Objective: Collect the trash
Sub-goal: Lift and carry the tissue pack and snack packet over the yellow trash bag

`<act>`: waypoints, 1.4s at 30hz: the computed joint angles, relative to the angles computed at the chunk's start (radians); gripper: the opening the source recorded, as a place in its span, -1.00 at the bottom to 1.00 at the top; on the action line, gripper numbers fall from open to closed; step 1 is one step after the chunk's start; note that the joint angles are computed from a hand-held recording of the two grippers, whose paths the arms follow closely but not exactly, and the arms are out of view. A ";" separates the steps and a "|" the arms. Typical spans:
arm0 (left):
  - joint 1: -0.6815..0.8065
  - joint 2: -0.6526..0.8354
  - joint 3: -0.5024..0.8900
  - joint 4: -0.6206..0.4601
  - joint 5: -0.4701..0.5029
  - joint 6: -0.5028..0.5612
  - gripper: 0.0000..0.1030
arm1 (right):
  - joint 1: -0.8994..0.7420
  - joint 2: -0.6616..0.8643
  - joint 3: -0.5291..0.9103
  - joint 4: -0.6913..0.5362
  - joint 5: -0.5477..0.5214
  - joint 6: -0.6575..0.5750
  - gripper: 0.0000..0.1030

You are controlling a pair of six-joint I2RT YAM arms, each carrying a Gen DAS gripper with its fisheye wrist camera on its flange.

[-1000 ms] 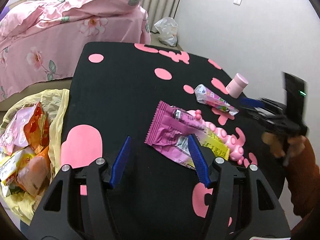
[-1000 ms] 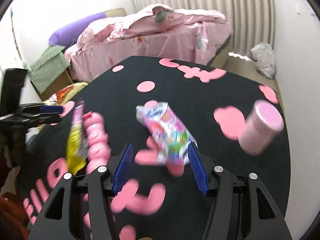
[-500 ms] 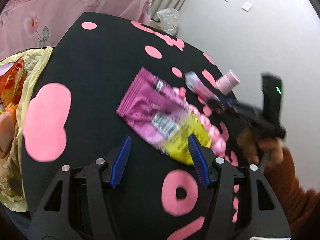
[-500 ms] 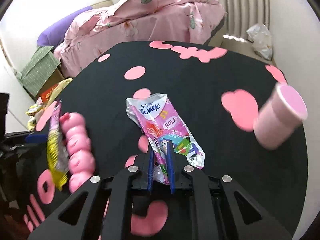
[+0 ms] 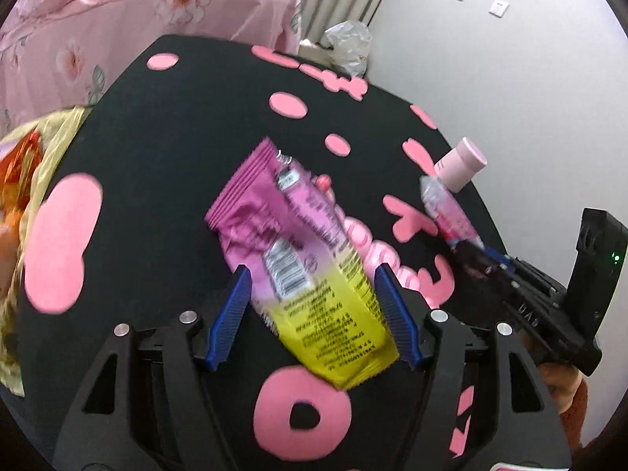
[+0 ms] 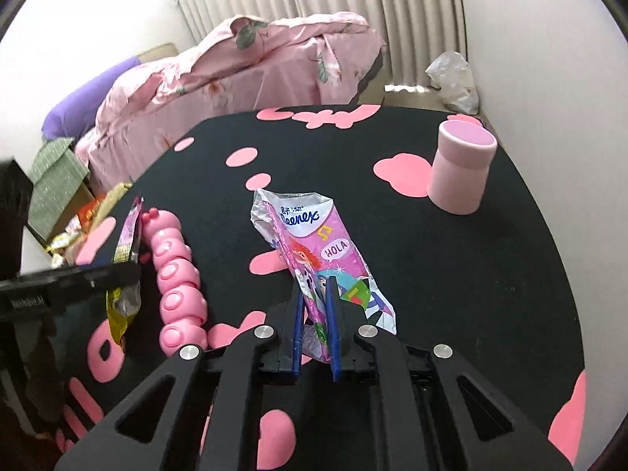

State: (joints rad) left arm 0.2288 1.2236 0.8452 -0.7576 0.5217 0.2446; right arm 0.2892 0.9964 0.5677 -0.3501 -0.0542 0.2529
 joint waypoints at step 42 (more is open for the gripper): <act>0.956 0.442 0.561 -0.330 0.350 0.636 -0.49 | 0.707 0.500 0.782 -0.227 0.394 0.050 -0.79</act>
State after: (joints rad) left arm 1.1845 1.6653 1.4062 -1.0872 0.8716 0.8807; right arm 0.9965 1.4962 1.3495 -0.5773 0.3394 0.3030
